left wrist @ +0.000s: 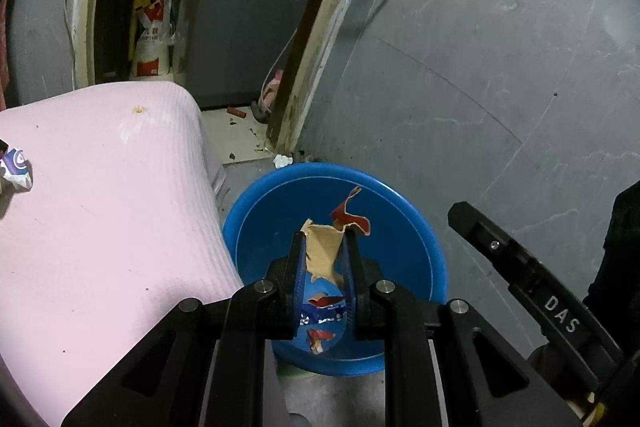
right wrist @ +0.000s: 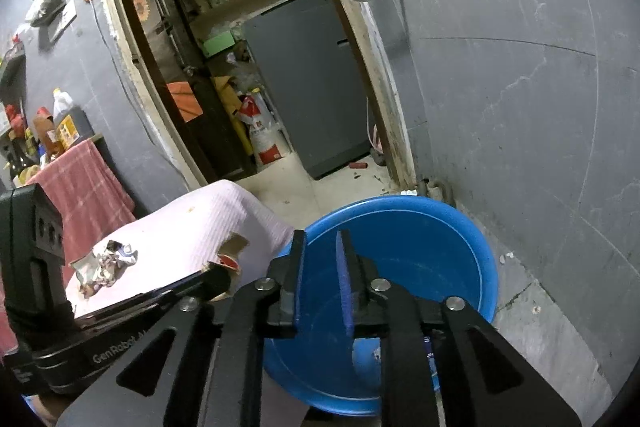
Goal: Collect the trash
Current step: 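Lift both held pieces over the blue bucket and open both tools, then return both tools above the trash pile on the table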
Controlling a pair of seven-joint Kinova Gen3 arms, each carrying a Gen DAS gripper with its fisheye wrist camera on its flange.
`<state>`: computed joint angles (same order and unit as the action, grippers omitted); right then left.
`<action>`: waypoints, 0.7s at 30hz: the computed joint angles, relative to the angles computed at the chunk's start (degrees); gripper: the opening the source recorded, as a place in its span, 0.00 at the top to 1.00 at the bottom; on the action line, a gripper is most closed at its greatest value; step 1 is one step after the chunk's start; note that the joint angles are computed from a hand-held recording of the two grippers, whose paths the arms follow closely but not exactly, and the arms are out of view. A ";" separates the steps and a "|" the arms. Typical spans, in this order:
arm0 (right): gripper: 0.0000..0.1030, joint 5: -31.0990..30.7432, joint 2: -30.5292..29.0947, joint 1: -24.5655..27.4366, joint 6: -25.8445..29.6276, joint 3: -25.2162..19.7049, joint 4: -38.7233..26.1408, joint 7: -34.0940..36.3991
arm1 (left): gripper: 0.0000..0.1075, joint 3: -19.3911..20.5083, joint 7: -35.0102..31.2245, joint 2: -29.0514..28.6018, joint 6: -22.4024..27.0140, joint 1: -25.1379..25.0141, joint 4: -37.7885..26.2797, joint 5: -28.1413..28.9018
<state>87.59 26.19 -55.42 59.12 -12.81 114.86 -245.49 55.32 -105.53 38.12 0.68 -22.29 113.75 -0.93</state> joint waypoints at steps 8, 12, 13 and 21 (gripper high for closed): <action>0.74 -0.31 0.17 -0.69 2.44 0.16 -0.30 0.26 | 0.72 0.42 -0.87 0.29 1.32 -0.75 -0.61 1.53; 0.73 -0.41 0.61 -1.89 5.10 0.41 -0.83 0.38 | 0.54 0.62 -0.20 -1.42 -0.76 -2.15 0.99 2.59; 0.69 0.17 0.66 -2.23 5.69 0.44 -0.59 -0.17 | 0.46 0.56 0.73 -2.24 -2.66 -2.59 2.05 2.76; 0.36 3.10 2.18 -4.84 11.99 0.20 -1.53 0.26 | 0.24 1.61 7.56 -7.63 -12.39 -7.68 7.72 -1.63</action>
<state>90.70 28.37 -60.26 71.11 -12.61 113.33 -245.23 56.92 -97.97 30.49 -11.71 -29.97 121.46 -2.56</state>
